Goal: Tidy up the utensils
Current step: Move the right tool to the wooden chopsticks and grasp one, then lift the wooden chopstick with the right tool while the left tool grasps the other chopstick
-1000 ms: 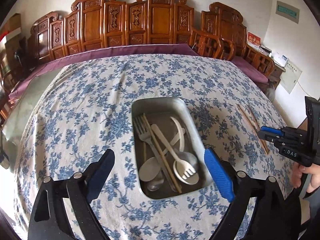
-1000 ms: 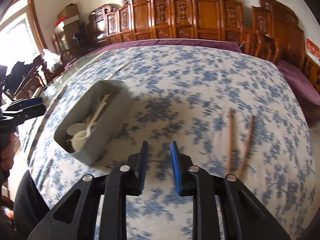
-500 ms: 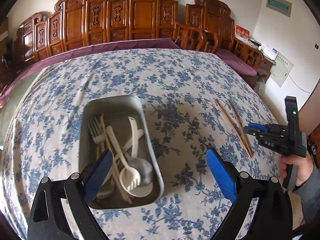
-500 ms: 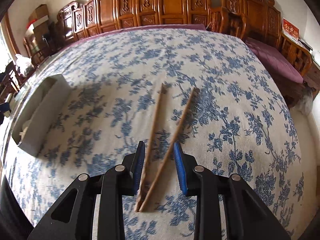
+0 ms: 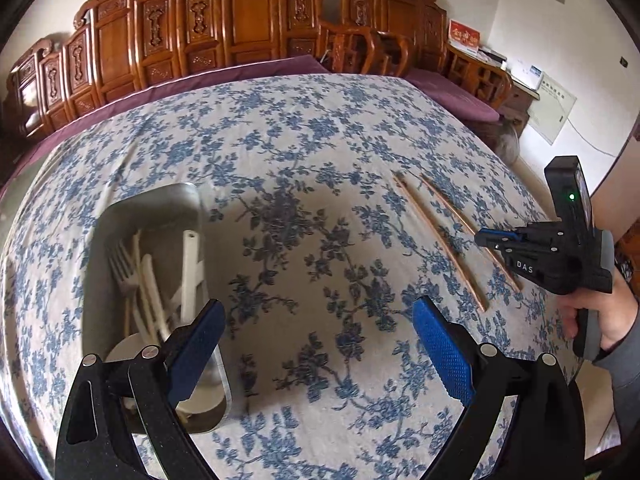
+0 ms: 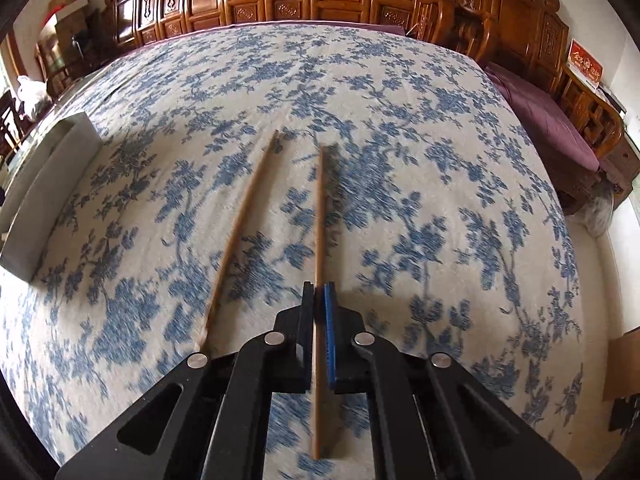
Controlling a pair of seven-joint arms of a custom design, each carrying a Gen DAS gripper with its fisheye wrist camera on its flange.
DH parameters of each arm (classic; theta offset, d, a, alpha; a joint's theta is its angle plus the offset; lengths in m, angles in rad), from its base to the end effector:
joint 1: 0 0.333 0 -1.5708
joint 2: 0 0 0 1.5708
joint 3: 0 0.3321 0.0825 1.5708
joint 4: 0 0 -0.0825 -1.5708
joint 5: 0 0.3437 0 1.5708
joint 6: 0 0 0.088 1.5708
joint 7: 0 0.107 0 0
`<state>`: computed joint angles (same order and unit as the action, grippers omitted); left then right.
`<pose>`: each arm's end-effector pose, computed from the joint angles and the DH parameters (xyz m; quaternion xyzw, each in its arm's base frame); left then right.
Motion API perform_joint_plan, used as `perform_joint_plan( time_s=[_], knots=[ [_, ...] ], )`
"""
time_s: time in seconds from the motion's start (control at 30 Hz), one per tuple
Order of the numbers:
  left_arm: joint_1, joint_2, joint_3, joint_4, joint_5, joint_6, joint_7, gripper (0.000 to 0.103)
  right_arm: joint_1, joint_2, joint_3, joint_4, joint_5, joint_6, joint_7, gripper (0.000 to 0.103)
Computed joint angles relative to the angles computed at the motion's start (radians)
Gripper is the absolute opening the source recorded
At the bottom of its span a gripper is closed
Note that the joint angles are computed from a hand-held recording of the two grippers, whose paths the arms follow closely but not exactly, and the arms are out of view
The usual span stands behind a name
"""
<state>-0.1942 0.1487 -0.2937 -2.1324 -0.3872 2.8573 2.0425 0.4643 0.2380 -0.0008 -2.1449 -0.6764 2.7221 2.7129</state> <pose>0.5196 -0.2450 0.4454 -0.4430 0.8431 -0.2857 0.1066 0.4973 0.2743 0.3664 -0.6500 0.7198 -0.1816 0.1624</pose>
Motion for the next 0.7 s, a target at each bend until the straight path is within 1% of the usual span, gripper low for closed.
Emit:
perform_joint_plan(
  time_s=[0.07, 0.3, 0.4, 0.47, 0.6, 0.7],
  knots=[
    [-0.016, 0.016, 0.000, 0.016, 0.026, -0.003, -0.022, 0.091, 0.000, -0.030, -0.005, -0.035, -0.014, -0.012, 0.007, 0.006],
    [-0.075, 0.079, -0.006, 0.073, 0.139, -0.002, -0.125, 0.091, -0.049, -0.125, 0.010, -0.161, -0.091, 0.025, 0.088, 0.006],
    [-0.107, 0.114, -0.001, 0.107, 0.206, -0.004, -0.183, 0.091, -0.068, -0.138, 0.021, -0.191, -0.124, 0.040, 0.122, 0.006],
    [-0.120, 0.137, -0.004, 0.131, 0.240, -0.010, -0.209, 0.091, -0.076, -0.144, 0.022, -0.207, -0.172, 0.062, 0.166, 0.006],
    [-0.170, 0.183, 0.019, 0.185, 0.338, -0.028, -0.289, 0.091, -0.092, -0.149, 0.027, -0.221, -0.229, 0.092, 0.217, 0.006],
    [-0.194, 0.218, 0.026, 0.224, 0.390, -0.043, -0.335, 0.090, -0.099, -0.151, 0.030, -0.226, -0.253, 0.104, 0.239, 0.006]
  ],
)
